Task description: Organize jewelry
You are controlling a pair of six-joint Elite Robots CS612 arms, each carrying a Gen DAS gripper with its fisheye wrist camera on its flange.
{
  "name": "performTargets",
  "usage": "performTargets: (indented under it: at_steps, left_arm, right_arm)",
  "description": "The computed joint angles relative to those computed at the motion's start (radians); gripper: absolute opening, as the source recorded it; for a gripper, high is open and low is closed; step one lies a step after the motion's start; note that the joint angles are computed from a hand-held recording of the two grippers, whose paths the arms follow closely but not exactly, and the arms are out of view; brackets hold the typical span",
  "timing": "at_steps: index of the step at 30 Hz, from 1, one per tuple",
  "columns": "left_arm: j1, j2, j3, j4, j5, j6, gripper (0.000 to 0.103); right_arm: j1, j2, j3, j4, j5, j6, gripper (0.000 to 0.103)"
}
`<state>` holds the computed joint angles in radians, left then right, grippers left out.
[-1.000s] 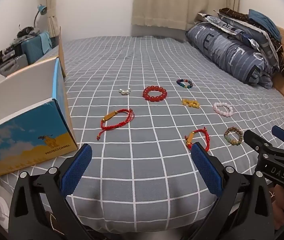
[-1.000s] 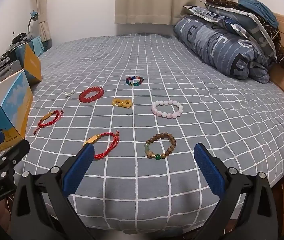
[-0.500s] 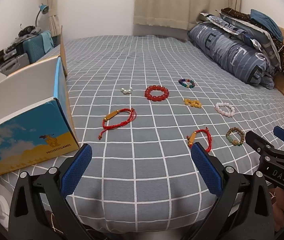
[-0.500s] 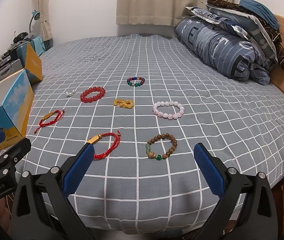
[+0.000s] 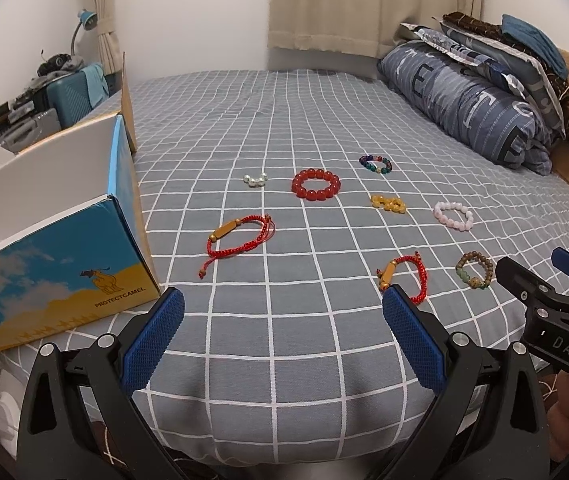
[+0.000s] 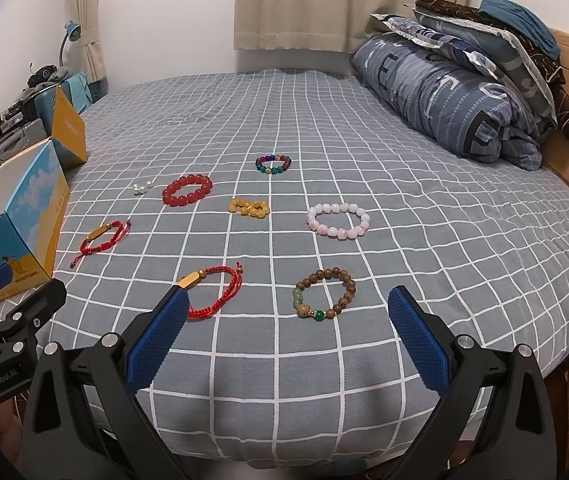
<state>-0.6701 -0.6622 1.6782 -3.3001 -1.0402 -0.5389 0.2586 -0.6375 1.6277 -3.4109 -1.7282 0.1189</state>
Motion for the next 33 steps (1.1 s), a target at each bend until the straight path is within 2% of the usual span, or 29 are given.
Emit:
performTargets:
  at_steps: [33]
  left_arm:
    - [-0.002, -0.002, 0.0, 0.009, 0.008, -0.001, 0.097]
  right_arm:
    - [-0.001, 0.003, -0.003, 0.004, 0.002, -0.005, 0.096]
